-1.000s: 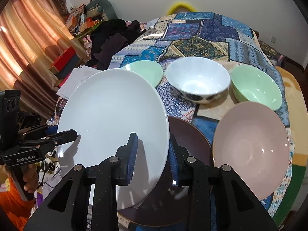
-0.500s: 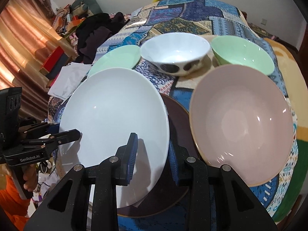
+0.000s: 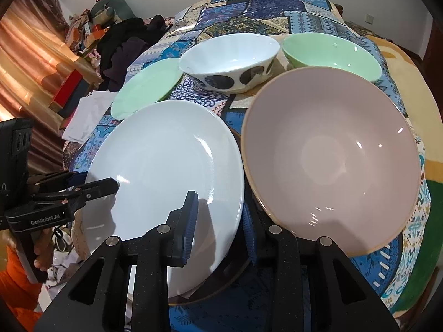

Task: Organize plates and bowls

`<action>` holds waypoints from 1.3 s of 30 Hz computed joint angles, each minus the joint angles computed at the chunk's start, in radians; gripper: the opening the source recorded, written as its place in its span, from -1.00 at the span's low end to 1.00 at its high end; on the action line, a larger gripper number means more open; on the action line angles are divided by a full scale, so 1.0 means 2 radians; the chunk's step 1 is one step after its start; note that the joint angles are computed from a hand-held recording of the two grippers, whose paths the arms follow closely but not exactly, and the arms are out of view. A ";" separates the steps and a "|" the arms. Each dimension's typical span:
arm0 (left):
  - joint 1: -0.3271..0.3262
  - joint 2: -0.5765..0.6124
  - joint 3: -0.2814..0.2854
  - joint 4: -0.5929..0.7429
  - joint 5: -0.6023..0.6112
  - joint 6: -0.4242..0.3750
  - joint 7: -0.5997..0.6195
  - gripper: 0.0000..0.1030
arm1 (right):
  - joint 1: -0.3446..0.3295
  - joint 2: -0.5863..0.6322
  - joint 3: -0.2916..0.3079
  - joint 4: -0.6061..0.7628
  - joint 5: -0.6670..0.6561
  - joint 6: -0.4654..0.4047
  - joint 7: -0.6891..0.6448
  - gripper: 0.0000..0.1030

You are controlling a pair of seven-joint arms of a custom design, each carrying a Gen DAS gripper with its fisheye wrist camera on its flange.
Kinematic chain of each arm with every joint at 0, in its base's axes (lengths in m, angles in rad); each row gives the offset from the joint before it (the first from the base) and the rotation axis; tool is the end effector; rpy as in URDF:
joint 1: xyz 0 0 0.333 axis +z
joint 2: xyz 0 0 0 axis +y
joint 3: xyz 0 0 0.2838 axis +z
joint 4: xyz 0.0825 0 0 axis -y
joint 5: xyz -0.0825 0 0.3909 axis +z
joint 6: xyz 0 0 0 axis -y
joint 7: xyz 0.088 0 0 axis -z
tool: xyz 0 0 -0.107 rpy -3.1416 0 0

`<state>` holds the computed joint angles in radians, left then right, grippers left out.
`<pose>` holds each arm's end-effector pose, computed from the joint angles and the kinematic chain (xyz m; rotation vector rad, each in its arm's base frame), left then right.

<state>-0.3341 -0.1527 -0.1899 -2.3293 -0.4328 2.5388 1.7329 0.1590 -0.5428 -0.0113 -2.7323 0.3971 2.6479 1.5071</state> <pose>0.4579 -0.2598 0.4002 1.7093 -2.5110 0.6971 0.4124 0.0512 0.4003 -1.7647 1.9425 -0.1416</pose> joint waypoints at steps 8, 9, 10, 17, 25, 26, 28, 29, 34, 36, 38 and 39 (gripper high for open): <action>0.003 0.012 -0.003 0.008 -0.008 -0.003 0.001 -0.13 | 0.003 -0.011 -0.009 -0.009 0.015 -0.005 -0.007 -0.45; 0.003 0.011 -0.003 0.007 -0.007 -0.003 0.002 -0.13 | 0.002 -0.013 -0.008 -0.010 0.015 -0.005 -0.008 -0.45; 0.003 0.011 -0.004 0.007 -0.007 -0.002 0.003 -0.13 | 0.002 -0.015 -0.008 -0.011 0.016 -0.005 -0.009 -0.45; 0.002 0.012 -0.008 0.007 0.008 -0.001 -0.003 -0.13 | 0.000 -0.029 -0.009 -0.019 0.018 -0.012 -0.013 -0.45; 0.002 -0.005 -0.003 -0.007 0.009 0.001 -0.009 -0.13 | -0.014 -0.037 0.004 -0.019 -0.004 -0.020 0.001 -0.40; 0.002 -0.009 0.000 -0.010 0.007 0.001 -0.008 -0.11 | -0.022 -0.042 0.013 -0.022 -0.016 -0.018 0.010 -0.39; 0.001 -0.017 0.004 -0.015 0.004 0.002 -0.006 -0.06 | -0.019 -0.052 0.009 -0.026 -0.018 -0.015 0.010 -0.39; 0.001 -0.021 0.005 -0.017 0.004 0.005 -0.007 -0.04 | -0.017 -0.055 0.006 -0.026 -0.017 -0.015 0.009 -0.39; 0.001 -0.039 0.014 -0.026 0.012 0.021 -0.013 0.00 | -0.013 -0.058 0.006 -0.017 -0.021 -0.003 0.008 -0.39; 0.000 -0.045 0.018 -0.028 0.013 0.029 -0.013 0.04 | -0.008 -0.051 0.006 -0.008 -0.022 0.004 0.005 -0.39; 0.004 -0.052 0.019 -0.030 0.026 0.041 -0.023 0.05 | -0.004 -0.043 0.008 0.001 -0.023 0.013 0.002 -0.39; 0.006 -0.054 0.019 -0.030 0.034 0.047 -0.028 0.06 | 0.000 -0.036 0.007 0.009 -0.022 0.019 -0.003 -0.39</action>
<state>-0.3222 -0.2609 -0.1516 -2.3894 -0.3648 2.6324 1.6768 0.1589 -0.6145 0.0021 -2.7142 0.3532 2.6861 1.5011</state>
